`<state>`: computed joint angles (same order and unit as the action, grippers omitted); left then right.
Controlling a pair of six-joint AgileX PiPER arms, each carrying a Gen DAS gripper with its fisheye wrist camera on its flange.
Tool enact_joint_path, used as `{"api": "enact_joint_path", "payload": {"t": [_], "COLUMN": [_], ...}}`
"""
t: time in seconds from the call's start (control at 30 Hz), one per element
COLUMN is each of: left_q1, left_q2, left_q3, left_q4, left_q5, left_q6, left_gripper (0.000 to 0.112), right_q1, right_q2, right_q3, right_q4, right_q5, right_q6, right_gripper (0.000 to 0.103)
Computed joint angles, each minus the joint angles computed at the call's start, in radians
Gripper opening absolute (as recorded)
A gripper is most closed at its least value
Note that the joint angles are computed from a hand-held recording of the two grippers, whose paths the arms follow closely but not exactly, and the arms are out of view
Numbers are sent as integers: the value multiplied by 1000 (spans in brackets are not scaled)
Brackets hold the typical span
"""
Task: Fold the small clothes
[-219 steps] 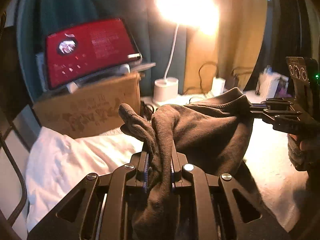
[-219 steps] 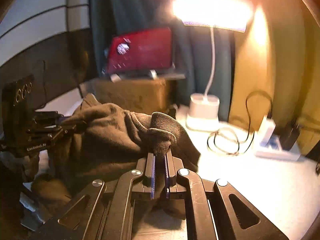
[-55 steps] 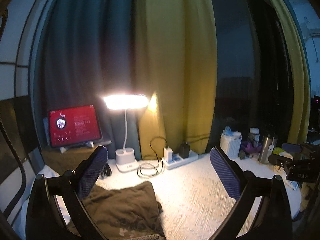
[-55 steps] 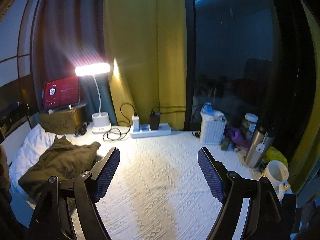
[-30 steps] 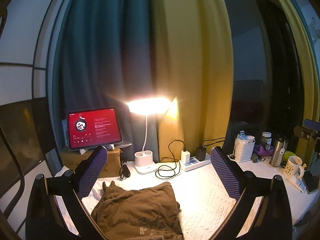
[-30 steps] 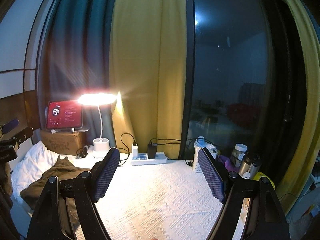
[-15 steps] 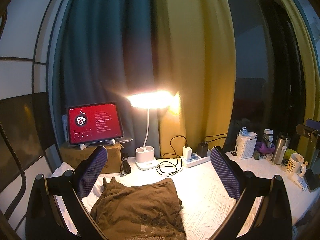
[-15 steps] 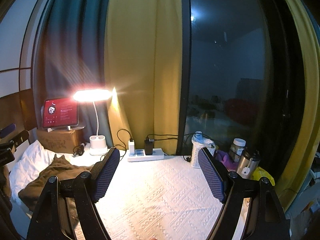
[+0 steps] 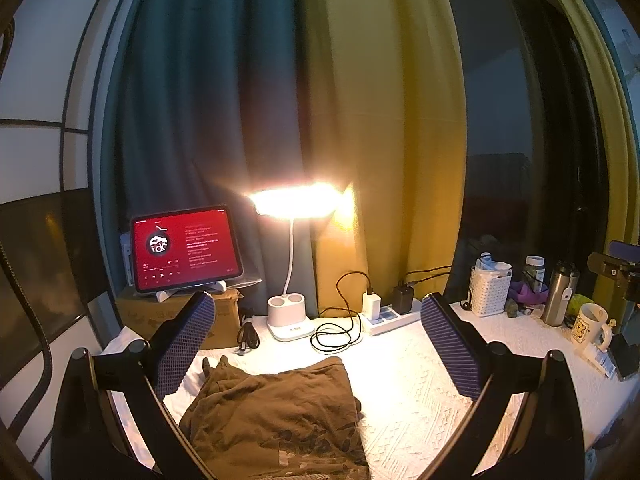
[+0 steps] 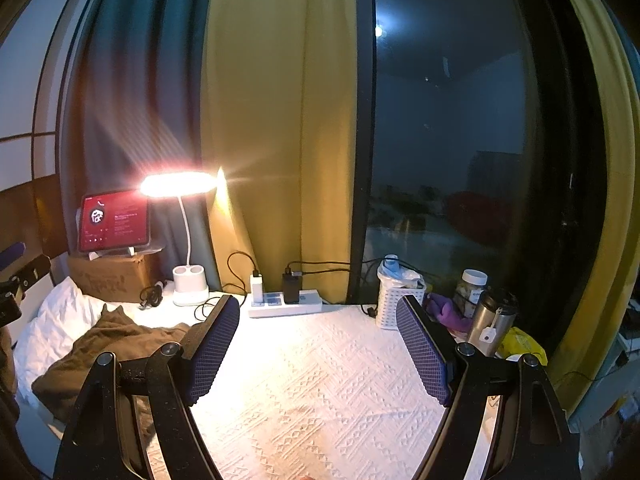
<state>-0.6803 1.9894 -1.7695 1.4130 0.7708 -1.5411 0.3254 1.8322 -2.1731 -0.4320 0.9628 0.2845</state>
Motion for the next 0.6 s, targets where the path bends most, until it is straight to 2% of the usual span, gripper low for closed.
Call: {"api": "enact_joint_path", "payload": {"t": [0.6], "left_q1": [3], "left_q2": [5], "left_q3": [-6], "left_q4": [-12], "left_q5": [-9], "left_q6": [11], "left_gripper": [102], "right_q1": [-2], "right_q2": [-7], "right_q3": [19], "right_q4": [0], "right_q5": [-9], "right_q6": [3], "right_gripper": [82]}}
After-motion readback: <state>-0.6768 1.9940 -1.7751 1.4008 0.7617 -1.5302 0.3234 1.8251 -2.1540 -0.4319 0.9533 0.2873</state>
